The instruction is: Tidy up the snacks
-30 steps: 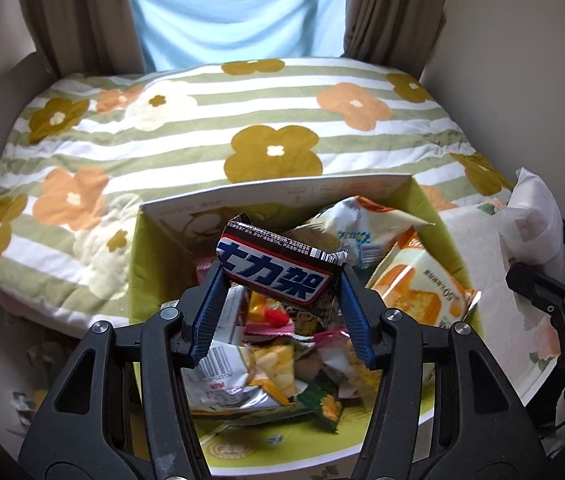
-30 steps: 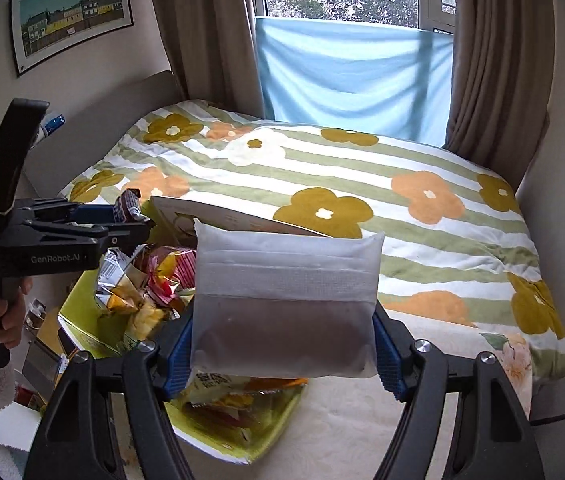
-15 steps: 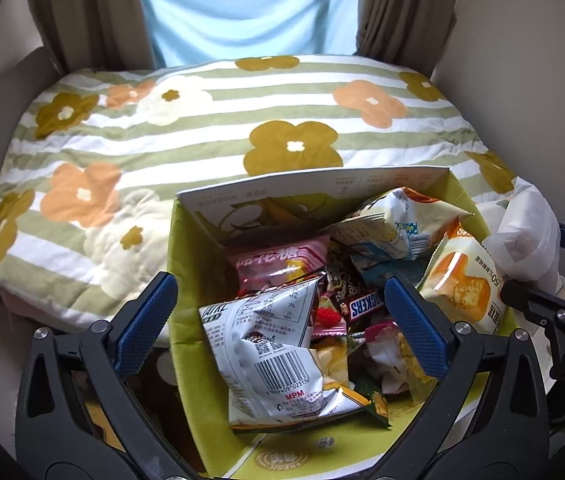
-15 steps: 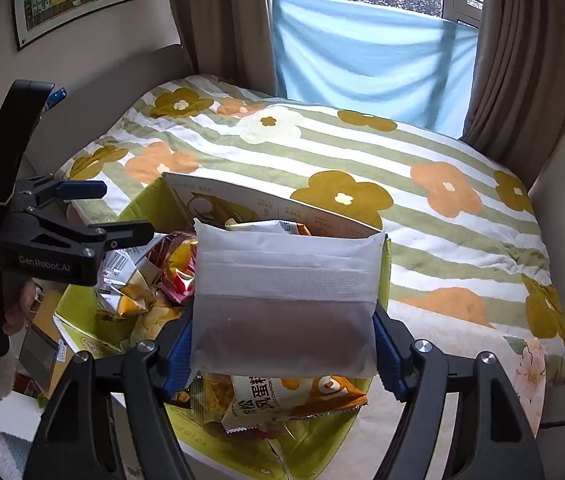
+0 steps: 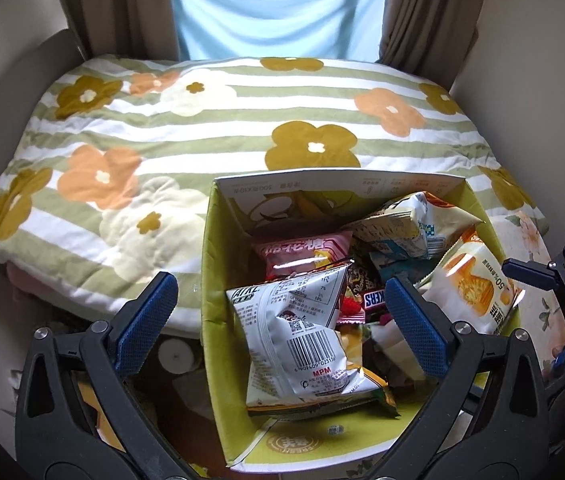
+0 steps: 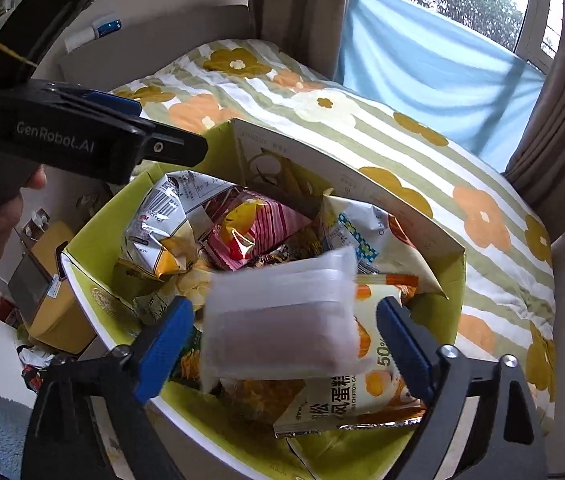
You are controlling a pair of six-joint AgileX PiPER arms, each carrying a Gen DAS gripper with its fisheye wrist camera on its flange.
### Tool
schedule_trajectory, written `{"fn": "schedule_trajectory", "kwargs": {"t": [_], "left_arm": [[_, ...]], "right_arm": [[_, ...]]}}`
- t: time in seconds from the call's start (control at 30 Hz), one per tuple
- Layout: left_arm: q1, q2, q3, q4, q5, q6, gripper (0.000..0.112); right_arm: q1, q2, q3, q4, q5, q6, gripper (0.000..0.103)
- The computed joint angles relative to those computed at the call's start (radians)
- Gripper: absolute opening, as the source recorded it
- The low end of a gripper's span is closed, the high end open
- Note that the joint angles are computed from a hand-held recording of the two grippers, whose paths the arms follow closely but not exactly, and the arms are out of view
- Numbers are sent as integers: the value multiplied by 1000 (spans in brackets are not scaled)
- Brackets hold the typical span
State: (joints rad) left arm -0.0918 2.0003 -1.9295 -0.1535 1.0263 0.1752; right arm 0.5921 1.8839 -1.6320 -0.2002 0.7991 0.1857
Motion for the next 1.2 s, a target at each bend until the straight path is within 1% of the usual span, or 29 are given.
{"fn": "schedule_trajectory", "kwargs": {"t": [0.03, 0.1, 0.3, 0.4, 0.53, 0.63, 0.73, 0.83, 0.9, 0.97, 1.03, 1.07, 1.13, 1.2], "left_arm": [[1, -5, 10, -2, -5, 0, 103], [4, -13, 30, -9, -13, 4, 103], [7, -43, 100, -43, -41, 26, 103], [-7, -85, 142, -27, -58, 11, 103], [-35, -187, 223, 5, -95, -36, 103], [-76, -281, 291, 62, -122, -104, 103], [-141, -394, 370, 149, -142, -211, 103], [-232, -519, 441, 240, -150, -356, 103], [-307, -601, 481, 308, -152, -464, 103], [-410, -675, 515, 425, -135, -608, 103], [-543, -738, 537, 573, -86, -766, 103], [-622, -765, 548, 662, -53, -853, 103], [-795, -808, 570, 839, 37, -1022, 103], [-980, -824, 580, 1001, 162, -1176, 103]], "right_arm": [[5, -14, 27, -10, -28, 11, 100], [8, -32, 61, -35, -44, 48, 101], [17, -65, 118, -126, -14, 190, 101], [20, -110, 158, -155, -26, 251, 101], [23, -189, 215, -172, -39, 293, 101], [28, -273, 286, -204, -66, 341, 101], [5, -388, 374, -181, -106, 339, 101], [-25, -507, 431, -119, -98, 303, 101], [-33, -595, 459, -110, -67, 304, 101], [-8, -685, 483, -180, -20, 369, 101], [40, -777, 498, -276, 56, 462, 101], [67, -813, 501, -318, 97, 506, 101], [165, -889, 511, -433, 204, 627, 101], [302, -948, 515, -559, 336, 755, 101]]}}
